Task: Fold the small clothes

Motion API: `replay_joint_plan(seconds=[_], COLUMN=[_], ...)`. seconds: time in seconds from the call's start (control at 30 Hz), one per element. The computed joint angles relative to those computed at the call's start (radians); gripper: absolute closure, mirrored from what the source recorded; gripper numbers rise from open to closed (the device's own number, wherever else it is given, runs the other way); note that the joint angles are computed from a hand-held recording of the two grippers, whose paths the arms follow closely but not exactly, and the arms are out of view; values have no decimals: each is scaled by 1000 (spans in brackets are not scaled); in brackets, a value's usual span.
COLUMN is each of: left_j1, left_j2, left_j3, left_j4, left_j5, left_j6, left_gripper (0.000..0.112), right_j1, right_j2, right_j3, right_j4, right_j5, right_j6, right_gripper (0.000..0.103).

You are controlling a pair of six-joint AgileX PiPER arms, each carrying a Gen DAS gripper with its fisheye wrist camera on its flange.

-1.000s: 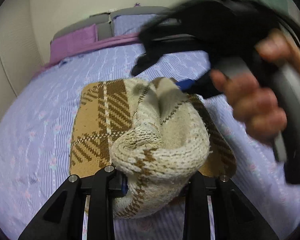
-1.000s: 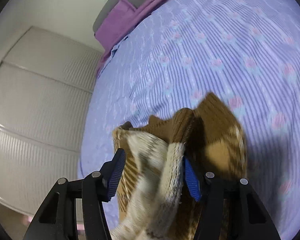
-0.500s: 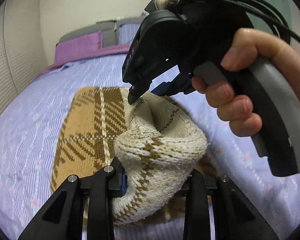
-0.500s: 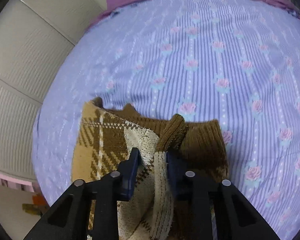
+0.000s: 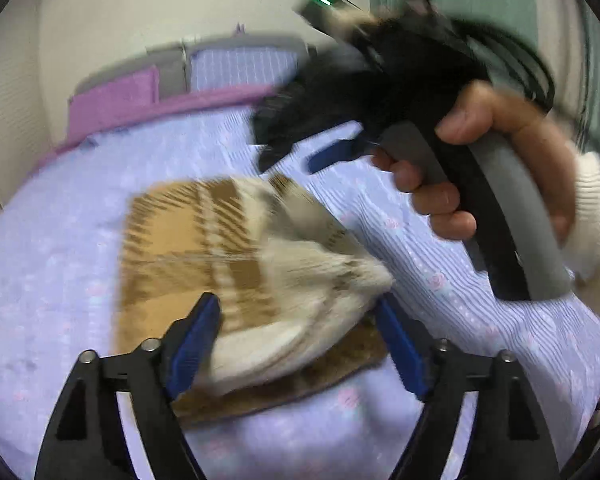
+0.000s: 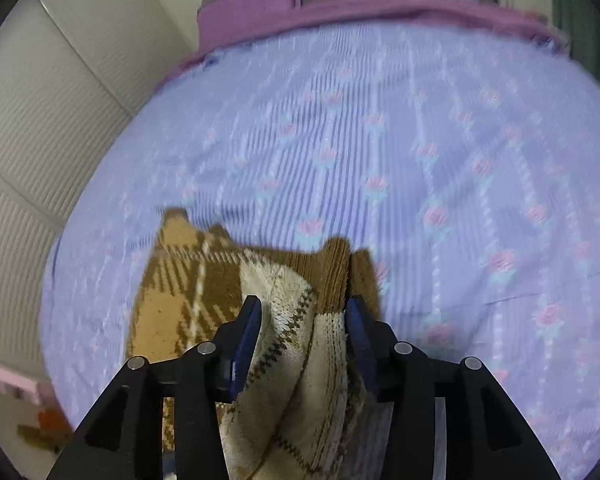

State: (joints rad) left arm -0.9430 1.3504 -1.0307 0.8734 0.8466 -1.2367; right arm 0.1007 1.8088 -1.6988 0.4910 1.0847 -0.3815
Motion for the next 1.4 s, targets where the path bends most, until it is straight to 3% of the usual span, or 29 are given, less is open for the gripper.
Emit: replay_joint_plan(seconds=[0.07,0.13,0.23,0.33,0.5,0.63,0.77,0.83,0.87,0.97,1.03,1.2,1.3,1.4], left_j1=[-52,-65,30,86,207,216,178,240,238,162,144,170,106,105], left_j2=[-110,-191,-261,-276,-245,-192,-149,-155,-149,-171,-189,-144,-105,-95], left_j3=[84,166,273,343,384,383,392,393,388,406,416,354,339,346], left_j4=[59,104,84,84,48,89,206,152,144,198,215,200,284,306], left_j5=[79,128,80,10,-171,-232,-201,-266,-264,-197,-186,-183,-79,-38], left_j6=[-39,-51,22,38,96,15,-90,-58,-58,-97,-132,-212,-312,-370], left_gripper=[26,27,41,45,45,43,41,40,40,41,41,36,35,38], right_j1=[-4,-21,-24,18,77,96,122,119,113,84,52,-37,-53,-107], right_j2=[-87,-139,-167,-153,-131,-132,-115,-121,-119,-155,-196,-249,-276,-316], right_j3=[67,102,151,186,224,236,221,239,245,276,309,351,386,450], right_j4=[-3,53,106,68,-57,-83,-129,-114,-87,9,109,334,406,488], right_j5=[-58,-24,24,18,20,22,51,48,54,19,-10,19,8,23], right_j6=[-9,-50,-71,-1,110,133,191,172,163,108,36,-93,-147,-260], right_gripper=[47,47,47,47,47,47,50,59,70,77,78,79,79,80])
